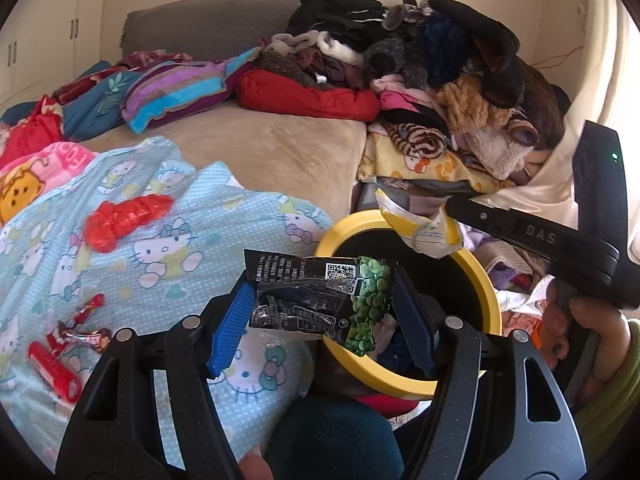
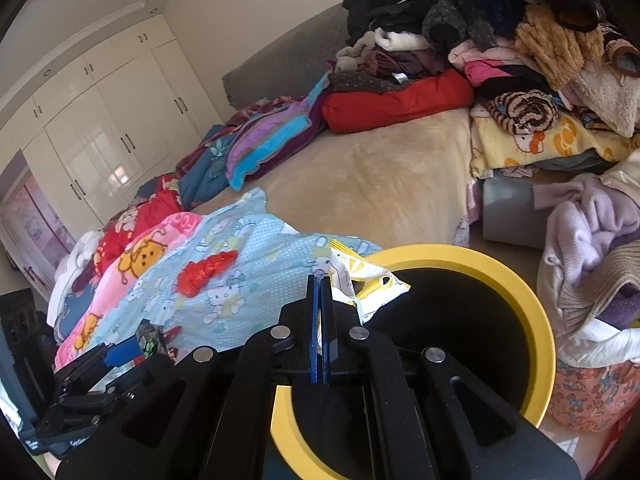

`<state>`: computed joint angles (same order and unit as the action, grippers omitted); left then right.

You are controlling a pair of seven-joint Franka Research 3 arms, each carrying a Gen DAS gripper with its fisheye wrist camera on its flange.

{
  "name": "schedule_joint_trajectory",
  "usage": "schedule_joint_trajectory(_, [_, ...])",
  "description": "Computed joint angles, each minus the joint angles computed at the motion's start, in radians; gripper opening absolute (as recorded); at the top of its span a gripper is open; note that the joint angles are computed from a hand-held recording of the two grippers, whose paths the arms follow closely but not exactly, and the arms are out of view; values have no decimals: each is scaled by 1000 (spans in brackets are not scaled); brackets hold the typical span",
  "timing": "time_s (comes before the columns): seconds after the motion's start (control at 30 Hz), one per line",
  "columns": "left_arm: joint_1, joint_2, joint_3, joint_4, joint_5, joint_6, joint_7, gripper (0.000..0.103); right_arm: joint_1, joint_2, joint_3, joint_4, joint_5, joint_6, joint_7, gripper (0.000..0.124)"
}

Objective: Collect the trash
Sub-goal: 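Carry the black packet and yellow wrapper over the yellow bin with both tools, then open both tools and drop the packet and wrapper into the bin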

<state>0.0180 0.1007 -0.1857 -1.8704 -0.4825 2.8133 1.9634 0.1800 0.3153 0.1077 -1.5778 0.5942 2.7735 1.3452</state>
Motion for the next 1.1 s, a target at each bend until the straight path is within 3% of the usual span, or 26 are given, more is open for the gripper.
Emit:
schedule_joint_trajectory(0.6, [-34,18,-30,6,-20,-21,81,59,-35,-7,-20,-32,11,2,45,2])
schedule_joint_trajectory(1.1, [-48,84,-69,52,45,-56,94,59,-59,6,-35,-27,11,-68,75,2])
